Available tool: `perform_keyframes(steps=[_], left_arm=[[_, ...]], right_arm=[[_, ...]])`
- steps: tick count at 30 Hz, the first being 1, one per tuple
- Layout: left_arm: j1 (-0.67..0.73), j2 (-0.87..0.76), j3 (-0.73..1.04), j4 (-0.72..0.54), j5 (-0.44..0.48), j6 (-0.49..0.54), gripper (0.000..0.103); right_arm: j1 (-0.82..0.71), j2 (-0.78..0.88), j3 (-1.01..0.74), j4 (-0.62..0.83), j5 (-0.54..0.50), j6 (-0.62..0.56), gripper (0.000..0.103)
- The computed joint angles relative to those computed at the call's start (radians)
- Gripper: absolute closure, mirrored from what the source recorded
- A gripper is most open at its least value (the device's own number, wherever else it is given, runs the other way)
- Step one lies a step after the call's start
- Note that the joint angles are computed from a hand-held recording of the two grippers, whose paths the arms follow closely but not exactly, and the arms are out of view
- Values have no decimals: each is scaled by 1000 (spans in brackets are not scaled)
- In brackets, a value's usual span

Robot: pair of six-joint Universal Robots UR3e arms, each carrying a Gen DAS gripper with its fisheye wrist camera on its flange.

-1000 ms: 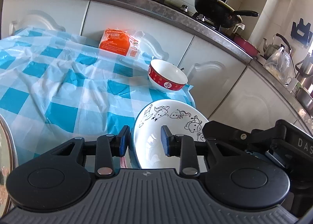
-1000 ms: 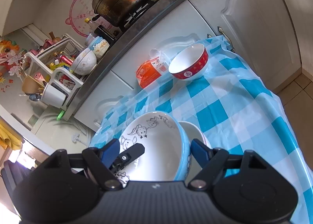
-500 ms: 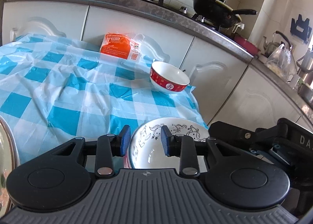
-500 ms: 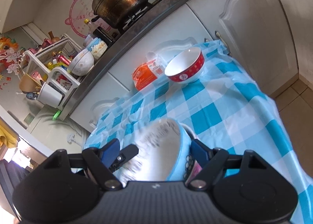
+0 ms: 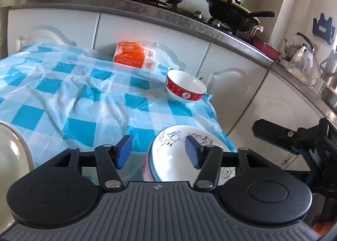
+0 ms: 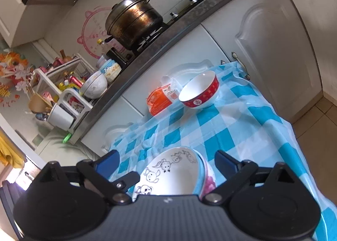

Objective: Organize plates and bowls
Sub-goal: 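Lower the cartoon-animal bowl into the pink-flower bowl and open both grippers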

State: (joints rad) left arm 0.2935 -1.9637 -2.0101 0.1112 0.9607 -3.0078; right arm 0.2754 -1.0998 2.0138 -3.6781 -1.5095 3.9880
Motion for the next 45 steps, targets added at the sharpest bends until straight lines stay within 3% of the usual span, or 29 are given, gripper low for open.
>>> perform_keyframes(steps=[5,10,25,36,45], left_arm=[[0,45,-75,41,50,45,15],[13,96,-158,84,81,76,4],[36,243,-347,174,200,151,0],[61,373,-456,181,228,191,0],[63,377,-457,171,238,208,0]], right_arm=[[15,21,29,-57,-36,15,1],[48,32,44,-84,-93,9,1],[179,66,64,-116,-293,-37,1],[253,73,101,-159,-441,-69,1],[220,90,142,-241,-398,-85,1]])
